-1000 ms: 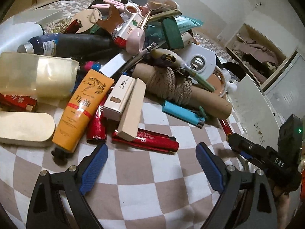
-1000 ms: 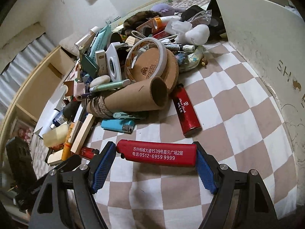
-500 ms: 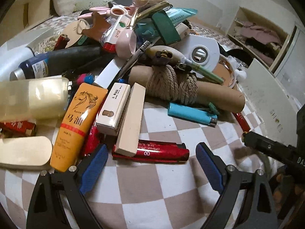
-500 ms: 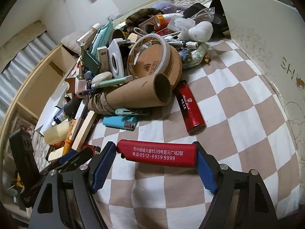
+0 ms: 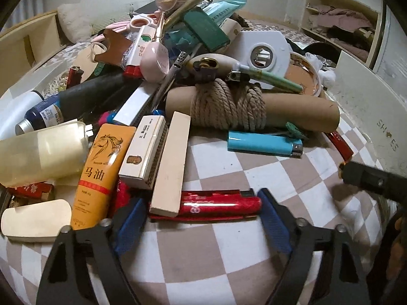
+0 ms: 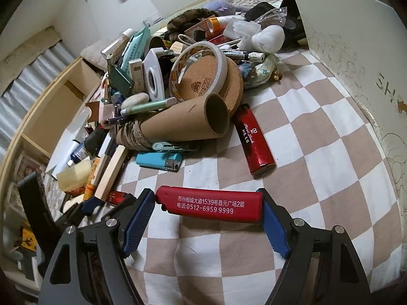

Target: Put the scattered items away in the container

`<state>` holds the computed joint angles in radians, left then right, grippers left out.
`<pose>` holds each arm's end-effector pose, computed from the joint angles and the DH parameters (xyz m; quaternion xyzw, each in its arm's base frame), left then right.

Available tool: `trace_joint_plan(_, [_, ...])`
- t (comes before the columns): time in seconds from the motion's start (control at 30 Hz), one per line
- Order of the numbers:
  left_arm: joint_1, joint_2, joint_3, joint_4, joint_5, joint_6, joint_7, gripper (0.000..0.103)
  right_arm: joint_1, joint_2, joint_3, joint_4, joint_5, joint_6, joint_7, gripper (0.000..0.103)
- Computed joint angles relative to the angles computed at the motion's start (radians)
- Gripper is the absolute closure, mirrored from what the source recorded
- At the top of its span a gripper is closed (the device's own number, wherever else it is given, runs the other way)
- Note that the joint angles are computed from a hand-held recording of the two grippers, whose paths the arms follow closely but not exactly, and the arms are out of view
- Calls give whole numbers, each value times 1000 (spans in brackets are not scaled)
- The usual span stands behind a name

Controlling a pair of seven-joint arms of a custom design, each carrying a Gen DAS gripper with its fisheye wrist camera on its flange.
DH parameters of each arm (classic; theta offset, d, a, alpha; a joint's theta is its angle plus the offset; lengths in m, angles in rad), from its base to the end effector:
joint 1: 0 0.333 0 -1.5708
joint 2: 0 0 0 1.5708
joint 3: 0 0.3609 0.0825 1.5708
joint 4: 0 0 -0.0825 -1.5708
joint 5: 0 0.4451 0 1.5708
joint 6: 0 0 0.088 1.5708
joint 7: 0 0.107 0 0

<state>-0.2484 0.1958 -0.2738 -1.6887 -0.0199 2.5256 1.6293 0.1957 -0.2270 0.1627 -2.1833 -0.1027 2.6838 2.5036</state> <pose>0.6435 -0.3506 0.5838 -0.4647 0.8257 -0.2877 0.1399 0.5398 0.2131 0.5888 -0.4806 0.8008 -0.1039 0.3420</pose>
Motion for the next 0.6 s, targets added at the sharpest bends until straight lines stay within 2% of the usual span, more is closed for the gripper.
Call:
trace_joint_plan(0.17, [0,-7,-1,-7,-5,0,-10,20,-8,21,23,39,-98,-77,14,22])
trace_joint_plan(0.43, [5,-47,1,-44,-37,-16,-17,20,20,61,33,99,-273,-201,48,22])
trace_joint_plan(0.6, [1,-76,5,-73,-46,-18,-26,20,44,60,7,91,-282,-183,51,19])
